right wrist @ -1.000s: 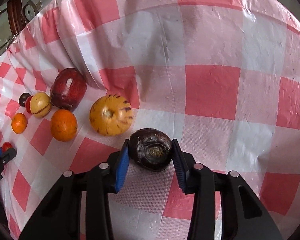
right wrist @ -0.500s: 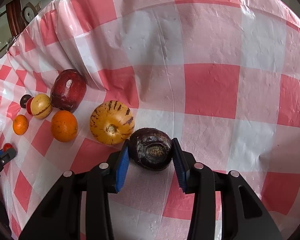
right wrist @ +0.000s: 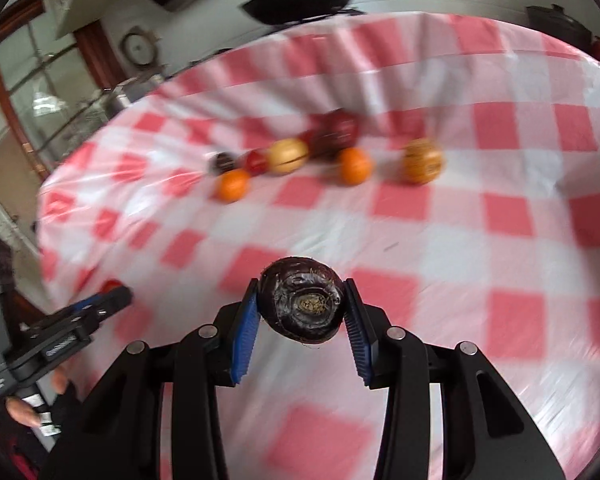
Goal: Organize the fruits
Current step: 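Carry the tomato and dark fruit to the white box and lower them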
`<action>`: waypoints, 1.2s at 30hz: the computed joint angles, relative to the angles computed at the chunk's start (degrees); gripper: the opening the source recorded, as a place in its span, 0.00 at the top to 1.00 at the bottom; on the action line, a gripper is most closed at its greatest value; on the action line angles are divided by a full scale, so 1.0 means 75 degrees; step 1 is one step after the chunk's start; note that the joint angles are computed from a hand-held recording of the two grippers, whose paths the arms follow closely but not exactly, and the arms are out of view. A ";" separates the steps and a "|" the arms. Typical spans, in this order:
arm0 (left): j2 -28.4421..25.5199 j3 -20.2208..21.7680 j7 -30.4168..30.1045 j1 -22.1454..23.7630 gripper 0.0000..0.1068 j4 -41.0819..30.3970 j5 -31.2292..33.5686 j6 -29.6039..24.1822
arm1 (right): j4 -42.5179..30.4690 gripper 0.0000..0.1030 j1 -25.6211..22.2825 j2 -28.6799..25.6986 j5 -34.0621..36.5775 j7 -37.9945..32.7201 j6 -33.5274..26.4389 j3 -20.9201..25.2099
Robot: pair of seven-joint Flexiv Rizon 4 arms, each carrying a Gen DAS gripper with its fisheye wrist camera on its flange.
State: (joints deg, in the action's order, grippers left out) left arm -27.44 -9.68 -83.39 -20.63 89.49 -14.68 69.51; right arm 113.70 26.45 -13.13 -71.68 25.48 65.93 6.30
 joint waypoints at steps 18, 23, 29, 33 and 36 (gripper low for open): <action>0.2516 -0.0241 0.2464 0.1426 0.63 0.4006 -0.2490 0.1884 | -0.2744 0.61 0.2317 -0.2192 0.1336 -0.2301 0.0030 0.0086; 0.3018 0.0037 0.3396 0.1363 0.63 0.4771 -0.3540 0.2223 | -0.3329 0.60 0.2810 -0.2585 0.1826 -0.3119 0.0169 -0.0144; 0.3544 0.0714 0.3479 0.1210 0.63 0.5385 -0.3507 0.2243 | -0.4323 0.60 0.3308 -0.3270 0.2757 -0.4904 0.0130 -0.0007; 0.3955 0.1151 0.3002 0.1337 0.63 0.5807 -0.2654 0.2338 | -0.5277 0.60 0.3557 -0.3893 0.3378 -0.6484 0.0161 0.0304; 0.4199 0.1450 0.2542 0.1582 0.63 0.6026 -0.1959 0.2218 | -0.5988 0.60 0.3685 -0.4330 0.3894 -0.7726 -0.0190 0.0642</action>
